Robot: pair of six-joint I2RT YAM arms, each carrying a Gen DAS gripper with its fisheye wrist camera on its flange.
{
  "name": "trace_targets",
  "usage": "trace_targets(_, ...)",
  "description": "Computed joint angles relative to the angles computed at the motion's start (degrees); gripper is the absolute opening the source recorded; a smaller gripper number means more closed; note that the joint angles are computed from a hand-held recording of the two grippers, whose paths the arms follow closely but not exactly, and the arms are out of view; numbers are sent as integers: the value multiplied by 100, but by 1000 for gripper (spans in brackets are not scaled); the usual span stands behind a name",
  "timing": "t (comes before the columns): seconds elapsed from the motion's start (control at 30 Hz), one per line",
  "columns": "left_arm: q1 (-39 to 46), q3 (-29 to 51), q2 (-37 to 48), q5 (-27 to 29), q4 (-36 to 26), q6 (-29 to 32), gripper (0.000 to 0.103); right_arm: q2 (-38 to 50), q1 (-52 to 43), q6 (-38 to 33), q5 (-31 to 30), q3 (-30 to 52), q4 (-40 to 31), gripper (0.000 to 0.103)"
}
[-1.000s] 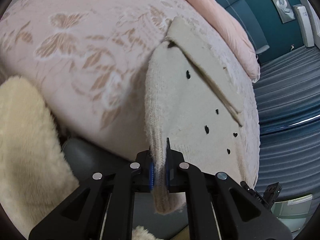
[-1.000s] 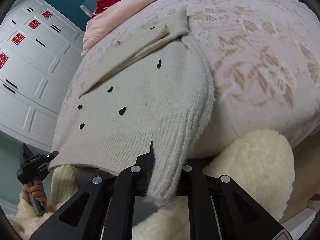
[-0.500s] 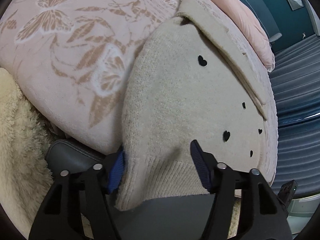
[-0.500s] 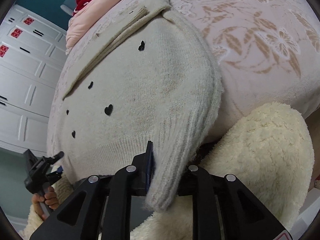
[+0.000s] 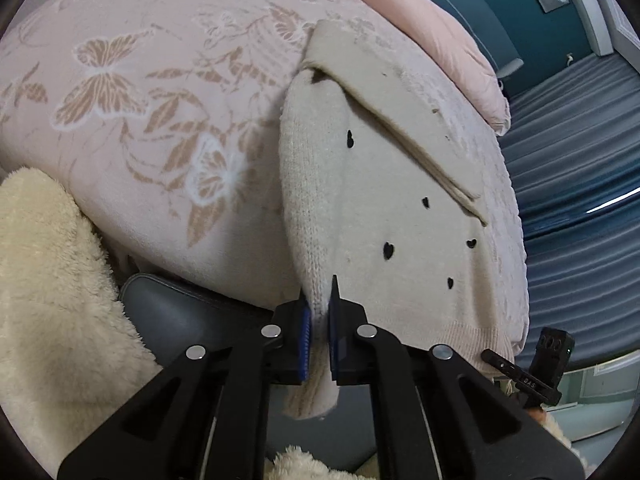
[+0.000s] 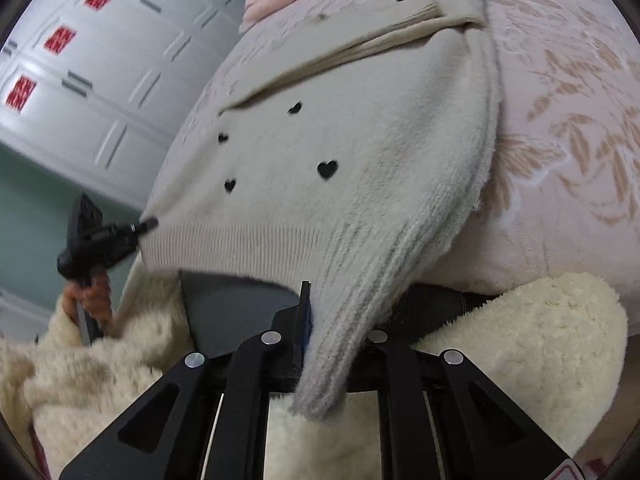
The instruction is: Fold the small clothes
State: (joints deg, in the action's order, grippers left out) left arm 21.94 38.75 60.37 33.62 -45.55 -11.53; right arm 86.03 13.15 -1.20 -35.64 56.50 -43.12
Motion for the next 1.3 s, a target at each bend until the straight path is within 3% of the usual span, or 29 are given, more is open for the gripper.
trace_targets(0.17,780,605,-383,353,-1702,1215,5,-594,-400,-708,-605,570,-1569,11)
trace_targets(0.33,1740,1469,-351,533,-4037,2866,5,-1296,-769,-1405,-1287,409,-3191,11)
trace_targets(0.4,1854,2007,-184,655,-4341,2949,5,-1404,-835,-1455,-1456,638,-3438,11)
trace_targets(0.47,1337,2540,95,807,-3778,2234,6,-1267,-936,-1099,-1656,1131,-2943,11)
trace_targets(0.57,125,2964,664,316,-1743,891,6,-611,-1115,18,-1578,1786,-1113,11)
trace_targets(0.67,-705,3020,1681,-449,320,-134,11,506,-988,1189,-433,2211,897,19)
trace_targets(0.73,-1024,3052,2405,-988,1293,-467,28,1225,-771,1951,536,2453,1694,32)
trace_targets(0.77,-1183,3175,2726,-1506,1415,-686,41,1448,-733,2202,1001,2573,1770,35)
trace_targets(0.8,-1233,3244,2975,-1786,1512,-875,48,1522,-643,2595,1458,2516,1954,38)
trace_targets(0.83,-1223,3285,3126,-1885,1551,-980,48,1452,-620,2818,1792,2297,2189,43)
trace_targets(0.87,-1184,3251,3154,-1892,1553,-1113,48,1303,-562,2938,2092,2003,2446,50)
trace_targets(0.9,-1077,3115,3087,-1698,1681,-1174,55,1103,-532,3023,2246,1646,2736,64)
trace_targets(0.93,-979,2992,3009,-1507,1792,-1182,64,892,-549,3039,2325,1274,2997,67)
trace_targets(0.97,-913,2894,2943,-1419,1856,-1111,81,772,-507,3031,2469,1025,3173,67)
trace_targets(1.1,-1140,3204,3427,-1781,1738,-531,84,1190,-369,2652,2682,1246,2750,67)
trace_targets(1.3,-1561,4430,4993,-2109,1750,-518,84,2176,-281,2818,2811,2261,2430,72)
